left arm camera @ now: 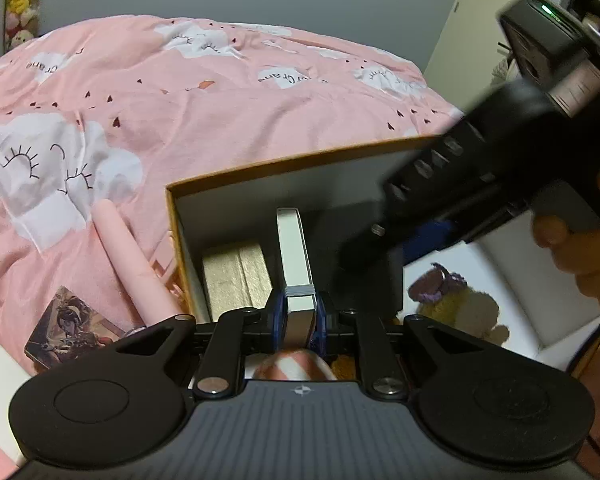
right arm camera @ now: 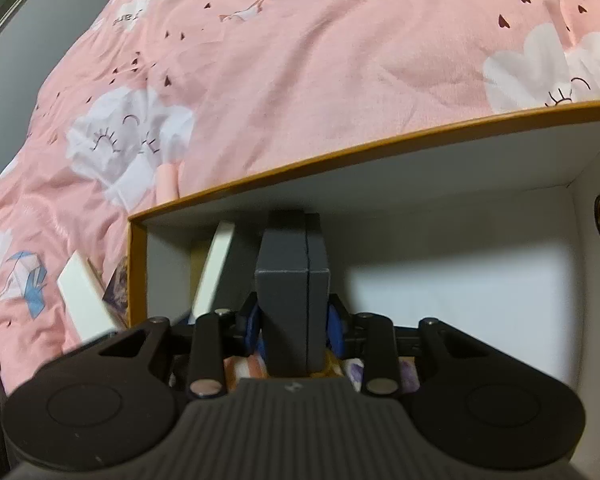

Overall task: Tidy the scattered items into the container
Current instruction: 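Open left tool to release the white box while right tool releases the dark box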

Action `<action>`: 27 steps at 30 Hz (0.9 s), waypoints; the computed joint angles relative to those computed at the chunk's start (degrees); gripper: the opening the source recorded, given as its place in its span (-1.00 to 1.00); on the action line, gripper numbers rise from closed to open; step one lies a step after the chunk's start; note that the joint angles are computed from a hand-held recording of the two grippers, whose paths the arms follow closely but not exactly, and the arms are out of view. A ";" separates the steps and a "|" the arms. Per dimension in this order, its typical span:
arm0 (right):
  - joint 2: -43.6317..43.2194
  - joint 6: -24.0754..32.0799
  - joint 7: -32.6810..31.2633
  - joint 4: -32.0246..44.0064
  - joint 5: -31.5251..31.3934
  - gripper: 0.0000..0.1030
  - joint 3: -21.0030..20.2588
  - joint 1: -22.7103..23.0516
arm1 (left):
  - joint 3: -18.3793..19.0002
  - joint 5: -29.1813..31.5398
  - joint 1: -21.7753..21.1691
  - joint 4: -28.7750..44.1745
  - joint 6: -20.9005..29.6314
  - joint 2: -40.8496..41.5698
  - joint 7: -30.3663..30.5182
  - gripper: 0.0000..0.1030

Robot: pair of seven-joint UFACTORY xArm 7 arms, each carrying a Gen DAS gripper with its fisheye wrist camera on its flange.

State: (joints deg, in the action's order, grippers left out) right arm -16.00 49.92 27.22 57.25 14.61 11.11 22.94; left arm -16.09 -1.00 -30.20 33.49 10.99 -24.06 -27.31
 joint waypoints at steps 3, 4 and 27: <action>-0.79 -1.72 1.32 -1.17 0.62 -0.18 0.07 0.05 | -1.02 1.06 0.93 -0.09 -0.17 -0.04 -0.77 -0.62; -1.20 -2.24 0.97 -1.62 1.52 -0.16 -0.25 0.27 | -1.55 1.60 1.38 -0.07 -0.04 -0.08 -1.16 -0.63; -4.02 -17.64 4.30 -10.75 7.64 -0.41 -0.60 2.16 | 2.63 -3.03 -3.08 -1.97 0.95 -2.74 2.26 -0.67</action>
